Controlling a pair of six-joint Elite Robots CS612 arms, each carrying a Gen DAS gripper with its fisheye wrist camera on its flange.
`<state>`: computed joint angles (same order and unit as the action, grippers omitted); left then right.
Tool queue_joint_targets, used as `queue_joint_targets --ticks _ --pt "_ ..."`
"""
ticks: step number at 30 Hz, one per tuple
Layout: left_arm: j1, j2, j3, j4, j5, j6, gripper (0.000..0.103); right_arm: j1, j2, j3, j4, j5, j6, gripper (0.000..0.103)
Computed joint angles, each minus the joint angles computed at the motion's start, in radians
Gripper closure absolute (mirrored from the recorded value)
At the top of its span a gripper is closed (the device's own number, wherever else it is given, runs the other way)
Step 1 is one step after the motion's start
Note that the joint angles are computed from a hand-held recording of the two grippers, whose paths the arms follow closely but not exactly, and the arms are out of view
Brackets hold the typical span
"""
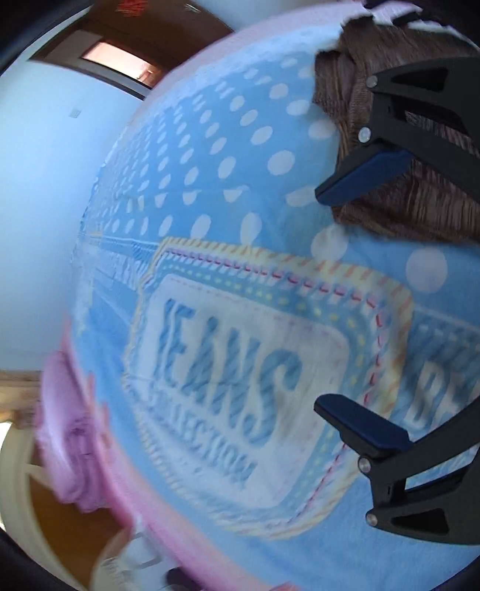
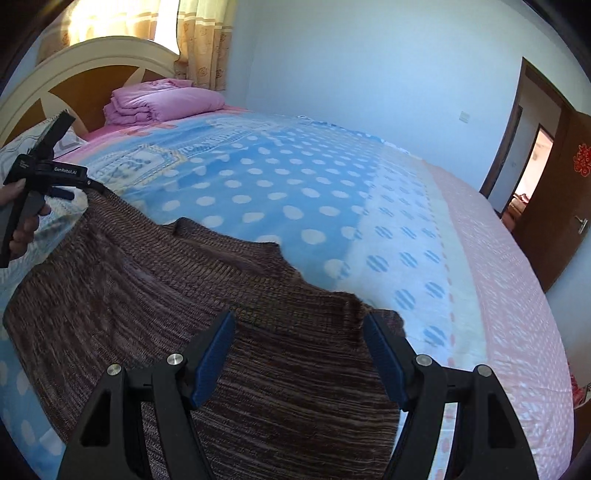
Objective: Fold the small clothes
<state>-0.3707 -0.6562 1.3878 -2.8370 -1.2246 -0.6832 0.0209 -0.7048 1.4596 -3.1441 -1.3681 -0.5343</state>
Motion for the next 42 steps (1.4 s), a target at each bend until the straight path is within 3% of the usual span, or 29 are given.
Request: queue_joint_targets --ticks 2,4,7,11,13,15,18,20,22,27,32,35,37,40,41,42 --pt "0.011 0.015 -0.019 -0.015 -0.095 0.031 0.000 0.002 0.003 -0.001 0.003 -0.009 -0.007 0.031" --pt "0.032 0.015 -0.002 -0.100 -0.190 0.016 0.003 0.003 0.001 0.005 0.017 0.011 -0.014 0.031" --pt "0.026 0.001 0.048 -0.247 -0.166 0.008 0.000 0.003 -0.008 0.028 -0.004 0.027 -0.018 0.031" --pt "-0.004 -0.022 0.090 -0.200 -0.139 0.053 0.000 -0.018 -0.024 0.048 0.029 0.069 0.012 0.031" --pt "-0.022 -0.032 0.116 -0.183 -0.115 0.095 0.000 -0.020 -0.014 0.032 0.034 0.008 0.025 0.031" --pt "-0.051 -0.045 0.144 -0.135 -0.047 0.126 0.000 -0.035 0.000 -0.001 0.069 -0.031 0.118 0.031" --pt "-0.074 -0.053 0.178 -0.137 -0.019 0.169 0.000 -0.053 0.026 -0.059 0.148 -0.144 0.251 0.031" --pt "-0.087 -0.057 0.188 -0.109 0.020 0.179 0.000 -0.067 0.027 -0.059 0.153 -0.159 0.304 0.031" --pt "-0.097 -0.069 0.219 -0.135 0.048 0.180 0.000 -0.083 0.006 -0.026 0.132 -0.119 0.336 0.031" --pt "-0.102 -0.112 0.324 -0.282 -0.011 0.174 0.000 -0.139 -0.089 0.129 0.095 0.157 0.330 0.032" --pt "-0.109 -0.126 0.372 -0.340 -0.069 0.181 0.012 -0.168 -0.139 0.228 0.143 0.230 0.284 0.049" --pt "-0.113 -0.120 0.374 -0.354 -0.083 0.182 0.019 -0.173 -0.144 0.253 0.146 0.236 0.269 0.052" --pt "-0.112 -0.116 0.370 -0.348 -0.095 0.170 0.028 -0.177 -0.138 0.248 0.165 0.253 0.260 0.066" --pt "-0.107 -0.109 0.369 -0.366 -0.118 0.145 0.035 -0.177 -0.124 0.242 0.164 0.259 0.266 0.072" --pt "-0.108 -0.108 0.370 -0.370 -0.113 0.141 0.040 -0.178 -0.121 0.243 0.156 0.266 0.267 0.083" --pt "-0.107 -0.107 0.372 -0.382 -0.121 0.144 0.057 -0.180 -0.119 0.245 0.150 0.282 0.266 0.094"
